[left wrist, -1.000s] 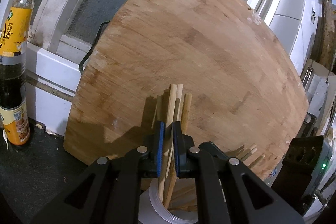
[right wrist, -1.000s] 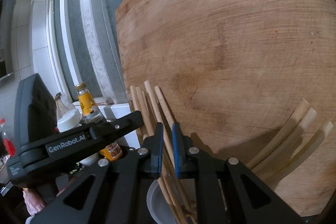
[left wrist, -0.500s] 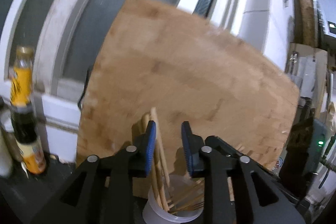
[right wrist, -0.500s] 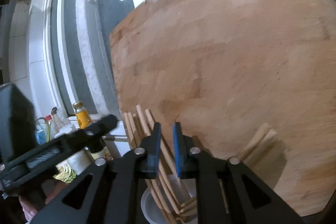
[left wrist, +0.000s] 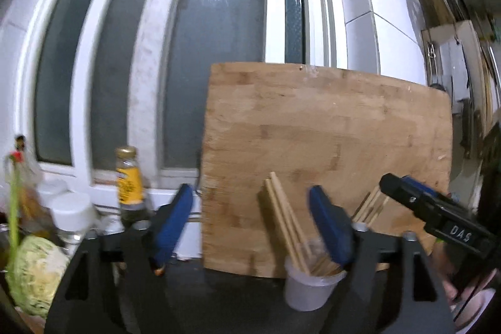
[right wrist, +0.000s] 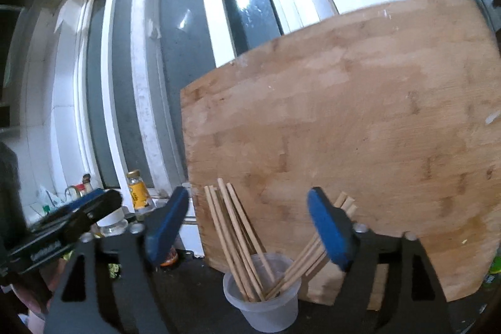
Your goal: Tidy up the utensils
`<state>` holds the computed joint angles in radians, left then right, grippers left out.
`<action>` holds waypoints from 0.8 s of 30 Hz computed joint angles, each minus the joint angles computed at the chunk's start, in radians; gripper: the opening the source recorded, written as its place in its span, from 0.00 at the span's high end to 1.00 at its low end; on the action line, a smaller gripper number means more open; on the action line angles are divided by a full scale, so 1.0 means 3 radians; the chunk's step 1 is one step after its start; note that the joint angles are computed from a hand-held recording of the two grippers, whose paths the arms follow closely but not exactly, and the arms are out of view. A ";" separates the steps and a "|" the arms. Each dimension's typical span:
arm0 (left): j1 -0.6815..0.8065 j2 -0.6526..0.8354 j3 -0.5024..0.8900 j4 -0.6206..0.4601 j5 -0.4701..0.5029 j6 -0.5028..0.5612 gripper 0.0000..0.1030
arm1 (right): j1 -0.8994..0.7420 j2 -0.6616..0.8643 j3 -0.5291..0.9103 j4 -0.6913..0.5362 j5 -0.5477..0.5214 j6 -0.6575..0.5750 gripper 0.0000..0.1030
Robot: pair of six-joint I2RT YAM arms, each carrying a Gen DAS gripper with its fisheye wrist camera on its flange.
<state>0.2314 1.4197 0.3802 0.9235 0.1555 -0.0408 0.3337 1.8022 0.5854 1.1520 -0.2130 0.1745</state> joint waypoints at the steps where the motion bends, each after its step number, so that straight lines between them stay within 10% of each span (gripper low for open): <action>1: 0.0014 -0.0027 -0.0077 0.0072 -0.0030 0.0020 0.14 | 0.0041 -0.0024 -0.0040 0.0017 0.0078 -0.0080 0.14; 5: 0.0138 -0.0012 -0.0230 0.0198 0.0048 -0.0025 0.04 | 0.0111 -0.0032 -0.0180 0.0138 0.0239 -0.0196 0.00; 24: 0.0258 0.1278 -0.0502 0.1289 -0.0085 0.0172 0.00 | 0.0181 0.0646 -0.0219 0.0386 0.0382 -0.0304 0.00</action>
<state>0.3087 1.8030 0.2295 1.3101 0.1299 0.0107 0.3881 1.9959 0.5196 1.2677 -0.0985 0.0833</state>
